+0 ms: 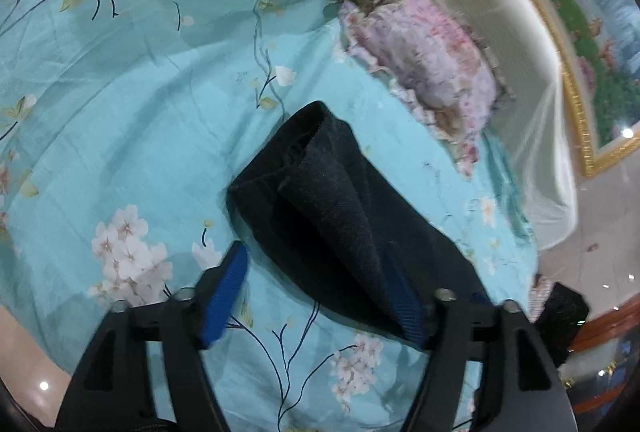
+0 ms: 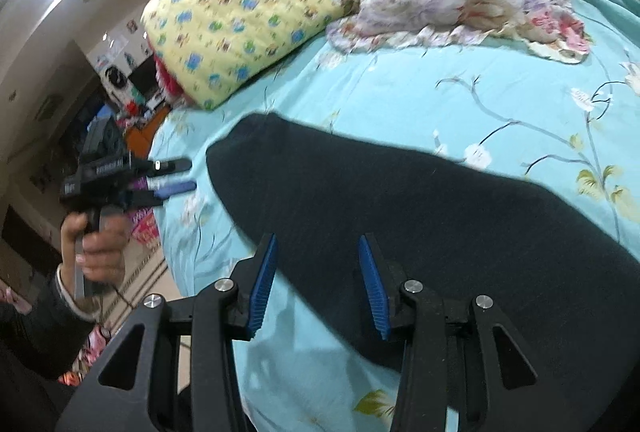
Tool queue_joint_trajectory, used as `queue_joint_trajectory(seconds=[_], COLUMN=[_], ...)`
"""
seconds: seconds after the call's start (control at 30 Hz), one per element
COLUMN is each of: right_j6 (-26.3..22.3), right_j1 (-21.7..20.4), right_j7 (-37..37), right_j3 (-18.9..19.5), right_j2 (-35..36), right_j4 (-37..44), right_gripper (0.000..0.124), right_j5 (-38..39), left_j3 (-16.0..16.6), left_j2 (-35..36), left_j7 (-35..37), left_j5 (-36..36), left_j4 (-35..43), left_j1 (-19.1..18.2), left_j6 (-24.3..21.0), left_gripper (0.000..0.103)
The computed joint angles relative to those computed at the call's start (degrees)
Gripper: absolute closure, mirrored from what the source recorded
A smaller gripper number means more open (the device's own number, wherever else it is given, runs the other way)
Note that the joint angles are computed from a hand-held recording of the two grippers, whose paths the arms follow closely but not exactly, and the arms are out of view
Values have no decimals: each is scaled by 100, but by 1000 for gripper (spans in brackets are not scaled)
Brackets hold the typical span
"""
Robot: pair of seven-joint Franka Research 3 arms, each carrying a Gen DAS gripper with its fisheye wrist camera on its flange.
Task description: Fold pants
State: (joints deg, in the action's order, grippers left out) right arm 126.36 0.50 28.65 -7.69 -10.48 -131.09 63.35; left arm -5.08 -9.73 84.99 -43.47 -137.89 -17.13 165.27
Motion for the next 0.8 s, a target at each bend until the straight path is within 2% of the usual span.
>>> queue_joint_trajectory(seconds=[0.17, 0.23, 0.37, 0.47, 0.6, 0.8], right_j6=[133, 247, 440, 487, 454, 17], right_j1=[-66, -94, -153, -221, -312, -349], right_j7=[191, 290, 556, 829, 1084, 1029], right_j3=[-25, 3, 86, 160, 308, 561], right_j2=[260, 405, 806, 1219, 1773, 2307], right_j4=[328, 491, 935, 1375, 1939, 2484], right_gripper=[80, 80, 80, 80, 80, 80], right_j5=[205, 229, 90, -170, -708, -1551], left_j3=[-329, -388, -534, -503, -526, -541], left_j2=[292, 437, 687, 794, 837, 847], left_j7=[-1364, -1691, -2811, -2730, -2528, -1857], left_j5=[1336, 1712, 3133, 2917, 2748, 2081], left_j4=[323, 453, 657, 610, 414, 250], left_j1=[312, 370, 605, 622, 651, 581], left_j6=[-196, -240, -455, -444, -257, 144], left_gripper=[27, 27, 27, 30, 44, 53])
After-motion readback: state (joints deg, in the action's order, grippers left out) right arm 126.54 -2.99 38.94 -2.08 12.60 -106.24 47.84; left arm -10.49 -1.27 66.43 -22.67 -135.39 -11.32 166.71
